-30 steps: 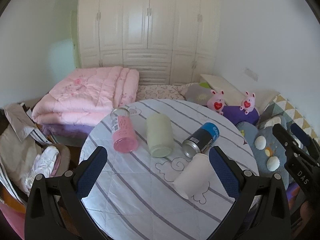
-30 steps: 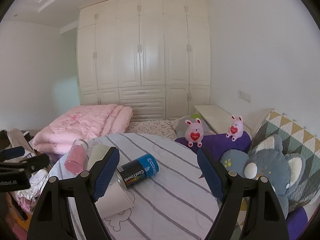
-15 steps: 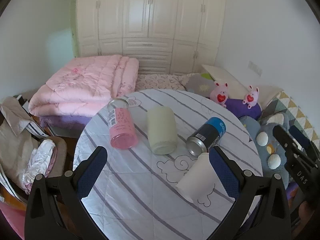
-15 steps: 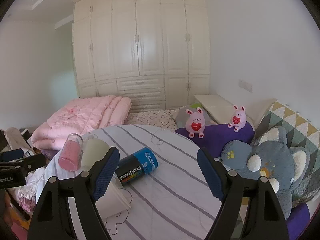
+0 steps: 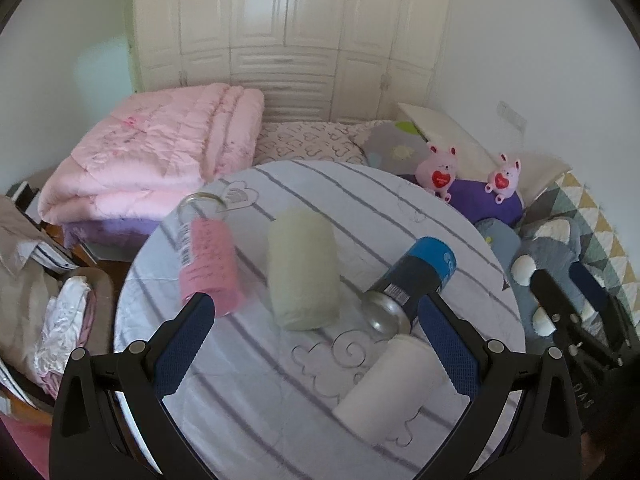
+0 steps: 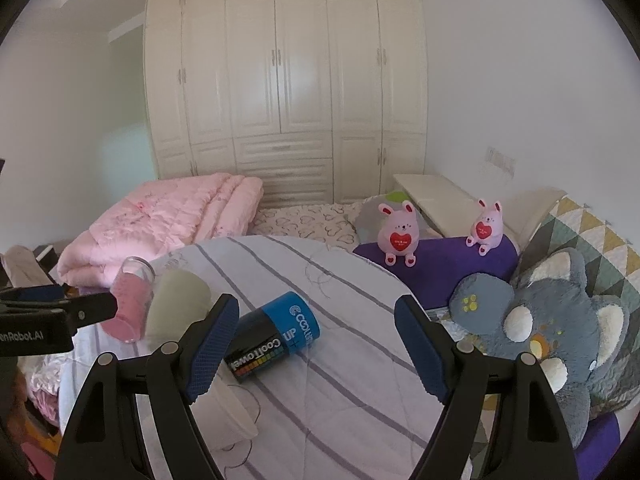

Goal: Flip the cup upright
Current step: 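Close the left gripper around the pale green cup's body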

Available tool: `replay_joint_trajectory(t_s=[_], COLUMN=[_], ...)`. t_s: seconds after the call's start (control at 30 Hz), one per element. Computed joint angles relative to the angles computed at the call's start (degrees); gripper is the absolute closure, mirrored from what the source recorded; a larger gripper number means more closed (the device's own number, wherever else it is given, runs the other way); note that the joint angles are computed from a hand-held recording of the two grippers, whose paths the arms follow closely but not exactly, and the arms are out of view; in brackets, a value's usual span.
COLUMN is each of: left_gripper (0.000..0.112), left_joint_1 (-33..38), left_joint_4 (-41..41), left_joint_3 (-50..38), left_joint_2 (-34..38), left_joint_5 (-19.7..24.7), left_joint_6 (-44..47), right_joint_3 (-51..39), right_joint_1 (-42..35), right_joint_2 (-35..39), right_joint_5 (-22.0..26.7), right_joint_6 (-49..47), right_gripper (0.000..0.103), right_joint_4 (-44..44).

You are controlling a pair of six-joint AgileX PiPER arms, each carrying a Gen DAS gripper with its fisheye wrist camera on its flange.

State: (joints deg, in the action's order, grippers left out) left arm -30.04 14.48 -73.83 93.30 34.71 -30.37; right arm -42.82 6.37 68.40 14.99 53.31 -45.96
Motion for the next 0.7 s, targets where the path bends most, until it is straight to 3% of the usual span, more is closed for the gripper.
replay_joint_trajectory(t_s=[0.17,0.3,0.43,0.7], left_gripper=[0.010,0.010,0.010,0.010], left_joint_1=[0.5,1.6,2.7,3.5], left_joint_4=[-1.2,-3.5,-4.9,-6.4], left_joint_3=[-7.2,-16.3,-25.0,-44.0], left_joint_2=[6.8,14.3,21.8,37.1], left_joint_5=[2.6,7.5,13.0,25.9], left_joint_6=[2.1,3.8,5.1,7.9], right_joint_3=[-3.5,-6.8,-9.5,-13.3], right_joint_1=[-1.6,-3.5,-4.5,-6.6], right_joint_2=[6.0,10.4,14.6,20.9], right_joint_5=[-2.5,-4.4,-5.8,-7.5], right_joint_6=[-2.5,-9.1,-9.6,-32.5], right_gripper=[0.022,0.022,0.022,0.022], right_joint_4=[1.9,8.2,8.2,30.4])
